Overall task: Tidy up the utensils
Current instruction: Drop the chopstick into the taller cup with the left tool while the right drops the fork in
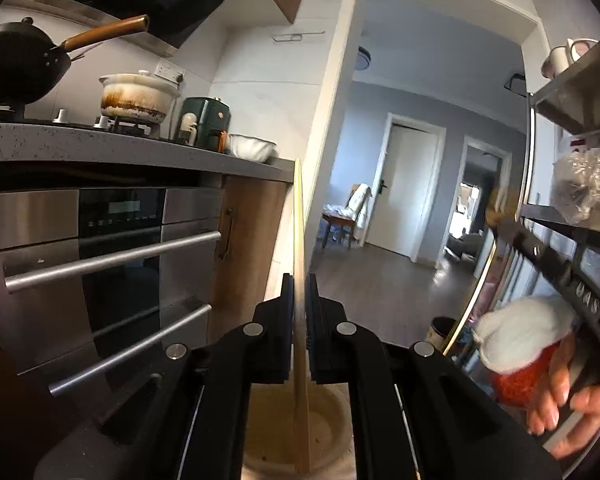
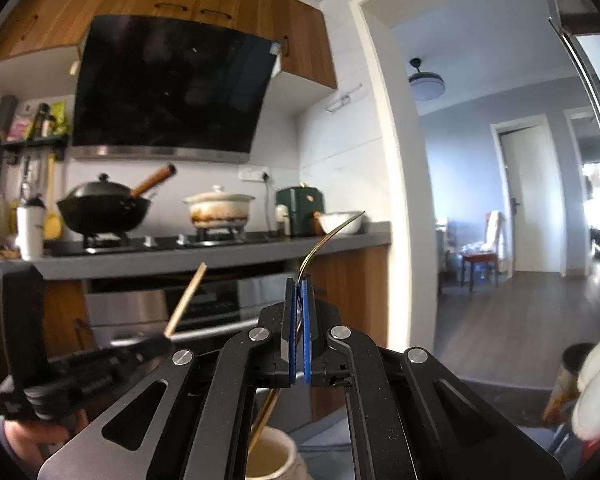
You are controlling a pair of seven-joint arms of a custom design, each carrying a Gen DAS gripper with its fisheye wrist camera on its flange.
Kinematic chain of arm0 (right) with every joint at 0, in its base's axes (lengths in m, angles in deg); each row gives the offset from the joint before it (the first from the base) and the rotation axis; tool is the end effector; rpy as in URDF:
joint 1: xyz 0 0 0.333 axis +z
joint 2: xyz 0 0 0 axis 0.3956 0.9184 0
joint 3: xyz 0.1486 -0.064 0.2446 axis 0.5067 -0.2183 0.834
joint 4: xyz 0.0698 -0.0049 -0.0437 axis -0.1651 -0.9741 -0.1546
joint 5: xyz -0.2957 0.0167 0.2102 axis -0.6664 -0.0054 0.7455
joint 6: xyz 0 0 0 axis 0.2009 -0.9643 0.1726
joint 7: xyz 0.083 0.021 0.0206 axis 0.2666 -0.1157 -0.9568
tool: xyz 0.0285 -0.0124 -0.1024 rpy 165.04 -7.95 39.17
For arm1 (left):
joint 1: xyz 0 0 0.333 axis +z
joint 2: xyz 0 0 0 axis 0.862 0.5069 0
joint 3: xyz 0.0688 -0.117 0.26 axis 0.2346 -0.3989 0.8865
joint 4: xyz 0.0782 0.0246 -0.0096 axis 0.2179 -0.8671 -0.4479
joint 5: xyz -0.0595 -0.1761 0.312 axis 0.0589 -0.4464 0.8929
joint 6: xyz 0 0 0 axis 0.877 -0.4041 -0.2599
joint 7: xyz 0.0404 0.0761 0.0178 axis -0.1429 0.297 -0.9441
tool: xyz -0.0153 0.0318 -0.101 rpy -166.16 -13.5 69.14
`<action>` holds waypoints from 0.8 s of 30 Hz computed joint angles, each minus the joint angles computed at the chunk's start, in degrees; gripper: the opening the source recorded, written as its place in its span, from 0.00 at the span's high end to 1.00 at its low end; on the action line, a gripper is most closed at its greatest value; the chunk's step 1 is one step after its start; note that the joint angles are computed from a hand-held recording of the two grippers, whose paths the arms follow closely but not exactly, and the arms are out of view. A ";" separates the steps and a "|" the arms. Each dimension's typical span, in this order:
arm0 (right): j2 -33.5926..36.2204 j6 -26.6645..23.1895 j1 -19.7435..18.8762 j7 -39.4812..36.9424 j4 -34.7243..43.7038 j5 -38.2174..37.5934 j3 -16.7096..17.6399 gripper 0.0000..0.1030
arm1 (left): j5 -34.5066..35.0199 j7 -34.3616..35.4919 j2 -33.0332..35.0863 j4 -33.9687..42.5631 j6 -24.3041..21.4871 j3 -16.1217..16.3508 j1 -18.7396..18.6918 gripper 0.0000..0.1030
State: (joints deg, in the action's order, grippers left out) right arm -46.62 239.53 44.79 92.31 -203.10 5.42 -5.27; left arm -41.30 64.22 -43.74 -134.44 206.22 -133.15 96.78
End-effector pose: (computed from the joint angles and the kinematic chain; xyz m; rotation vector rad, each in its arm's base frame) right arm 0.4177 0.1917 0.6328 -1.2458 1.0404 -0.9663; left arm 0.4540 -0.2495 0.6165 -1.3318 1.5075 -1.4829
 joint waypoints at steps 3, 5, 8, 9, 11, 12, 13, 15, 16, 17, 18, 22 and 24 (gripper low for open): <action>1.58 -2.39 -0.40 -1.24 0.62 1.54 0.20 0.97 | -1.22 -0.62 -2.35 0.34 0.71 -7.92 8.80 0.94; 1.87 -4.05 -0.07 -0.35 0.26 0.73 -0.43 0.97 | -0.53 -2.12 -4.31 -0.45 1.61 -9.79 11.39 0.94; 1.79 -7.91 0.31 1.87 -0.32 -0.91 -1.60 0.97 | 0.91 -4.10 -4.89 -2.60 1.79 -7.59 9.11 0.94; 1.70 -9.19 0.62 3.21 -0.63 -2.14 -2.37 0.97 | 0.77 -4.85 -6.12 -3.65 1.68 -6.92 8.44 0.94; 1.95 -10.23 -0.70 3.06 -0.62 -1.93 -1.14 0.97 | 1.00 -6.12 -8.10 -5.61 2.42 -5.87 7.45 0.94; 1.97 -10.59 -1.53 2.53 -0.66 -1.36 -0.17 0.97 | 1.20 -6.44 -9.04 -6.37 2.47 -5.49 7.15 0.94; 2.10 -11.03 -2.34 1.91 -0.69 -0.76 0.70 0.97 | 1.34 -6.81 -10.22 -7.04 2.25 -5.14 6.84 0.94; 2.49 -11.89 -5.05 -0.86 0.01 2.35 4.04 0.97 | 2.32 -7.42 -12.16 -7.92 1.22 -4.21 6.05 0.94; 2.73 -12.55 -6.38 -2.35 0.39 4.14 5.64 0.97 | 2.85 -7.81 -13.61 -8.05 -0.20 -3.95 5.95 0.94; 2.93 -12.88 -6.81 -2.98 0.69 4.88 6.19 0.97 | 3.49 -8.42 -14.56 -7.99 -0.86 -3.93 6.19 0.94; 3.08 -13.39 -7.56 -3.75 0.98 5.83 7.07 0.97 | 4.23 -8.98 -15.10 -8.13 -1.02 -3.71 6.14 0.94; 3.97 -13.67 -11.26 -9.07 2.79 11.56 11.63 0.96 | 7.58 -10.84 -16.01 -7.14 -3.79 -3.07 6.14 0.91; 3.93 -13.87 -8.50 -7.64 2.36 9.77 8.69 0.96 | 8.68 -12.35 -16.47 -6.86 -5.01 -2.70 6.11 0.72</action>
